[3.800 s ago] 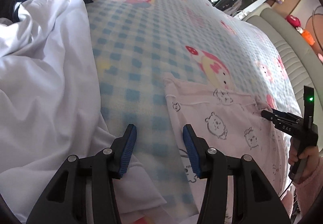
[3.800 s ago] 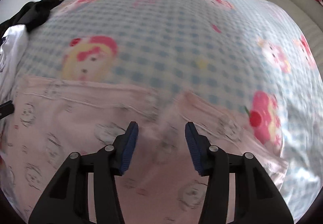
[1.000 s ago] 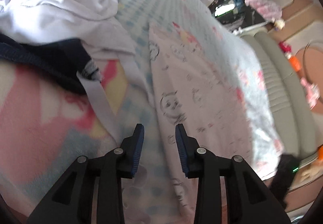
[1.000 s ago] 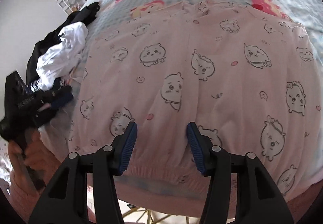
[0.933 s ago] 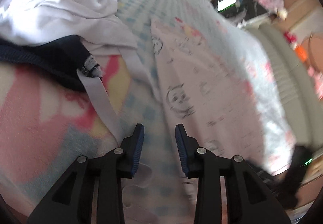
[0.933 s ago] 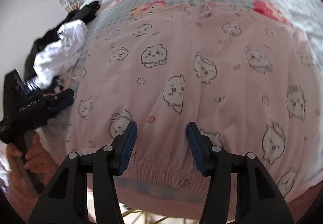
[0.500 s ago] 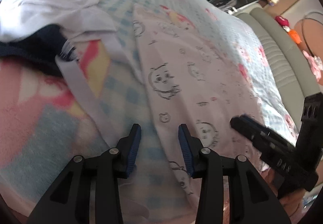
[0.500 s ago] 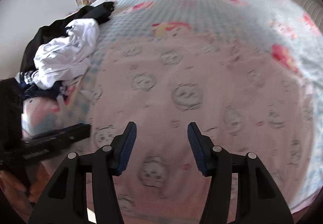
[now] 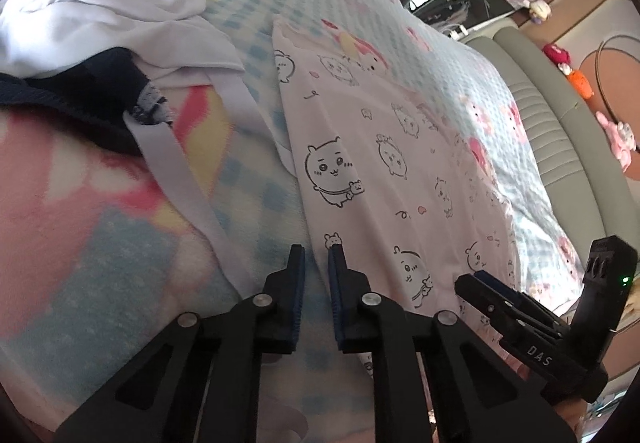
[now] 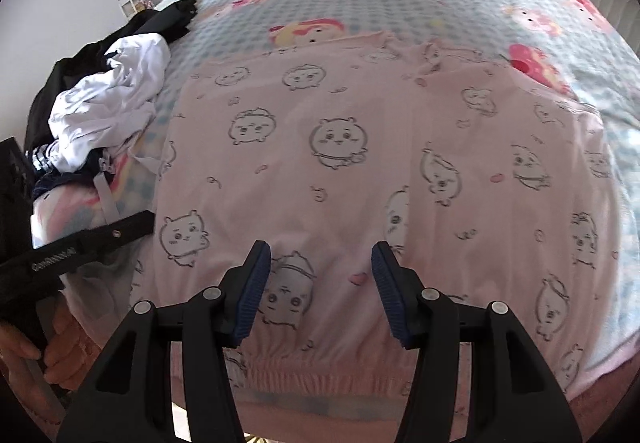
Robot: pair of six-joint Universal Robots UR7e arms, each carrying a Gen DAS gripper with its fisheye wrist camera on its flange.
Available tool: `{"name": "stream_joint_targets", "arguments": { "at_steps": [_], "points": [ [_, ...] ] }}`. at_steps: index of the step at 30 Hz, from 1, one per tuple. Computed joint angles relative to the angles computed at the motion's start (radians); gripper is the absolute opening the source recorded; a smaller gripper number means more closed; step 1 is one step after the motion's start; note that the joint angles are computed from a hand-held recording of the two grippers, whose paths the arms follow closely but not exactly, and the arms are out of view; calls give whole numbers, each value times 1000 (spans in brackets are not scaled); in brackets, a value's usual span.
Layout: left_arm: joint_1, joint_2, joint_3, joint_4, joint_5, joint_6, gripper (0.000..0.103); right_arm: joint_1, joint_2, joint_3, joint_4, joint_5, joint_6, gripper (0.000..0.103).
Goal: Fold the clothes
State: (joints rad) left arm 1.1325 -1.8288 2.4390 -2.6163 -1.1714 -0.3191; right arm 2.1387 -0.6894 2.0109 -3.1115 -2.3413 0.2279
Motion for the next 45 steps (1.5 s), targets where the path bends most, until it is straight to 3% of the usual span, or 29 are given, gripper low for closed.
{"name": "stream_joint_targets", "arguments": {
  "at_steps": [4, 9, 10, 11, 13, 15, 17, 18, 19, 20, 24, 30, 32, 38, 39, 41, 43, 45],
  "points": [
    [7, -20, -1, -1, -2, -10, 11, -9, -13, 20, 16, -7, 21, 54],
    [69, -8, -24, -3, -128, -19, 14, -7, -4, 18, 48, -24, 37, 54],
    [68, -3, -28, 11, -127, -16, 17, -4, -4, 19, 44, -25, 38, 54],
    [59, 1, -30, 27, -114, -16, 32, -4, -7, 24, 23, -6, 33, 54],
    [36, 12, -23, 31, -92, -9, 50, 4, -8, 31, -31, 30, -6, 54],
    [3, 22, -12, 30, -57, 2, 53, 19, -3, 32, -92, 61, -72, 54],
    [-41, 29, 2, 40, 13, 16, 48, 26, 11, 12, -58, 66, -82, 54],
    [-62, 33, 10, 41, 45, 23, 34, 24, 18, 6, -36, 65, -67, 54],
    [-76, 37, 17, 41, 65, 30, 26, 21, 25, -1, -14, 64, -51, 54],
    [-73, 38, 17, 41, 48, 34, 13, 19, 29, -1, -1, 58, -38, 54],
    [-76, -5, 26, 27, 41, 36, 1, 22, 28, 13, -4, 41, -24, 54],
    [-69, -88, 33, 64, 65, -6, 1, 25, 20, 22, -50, -22, -9, 54],
    [-63, -99, 35, 65, 63, -21, 1, 13, 12, 21, -3, -27, 15, 54],
    [-62, -145, 38, 80, 112, -58, 2, -7, 14, 39, -16, -9, 15, 54],
    [-35, -144, 30, 74, 74, -47, 2, -8, 11, 40, -16, -6, 19, 54],
    [38, -121, 11, 54, -71, -36, 3, -8, 5, 42, -23, 2, 26, 54],
    [46, -103, 11, 43, -109, -15, 5, -6, -4, 49, -43, 15, 31, 54],
    [5, -102, 23, 37, -83, 12, 7, 0, -6, 54, -70, 21, 24, 54]
  ]
}}
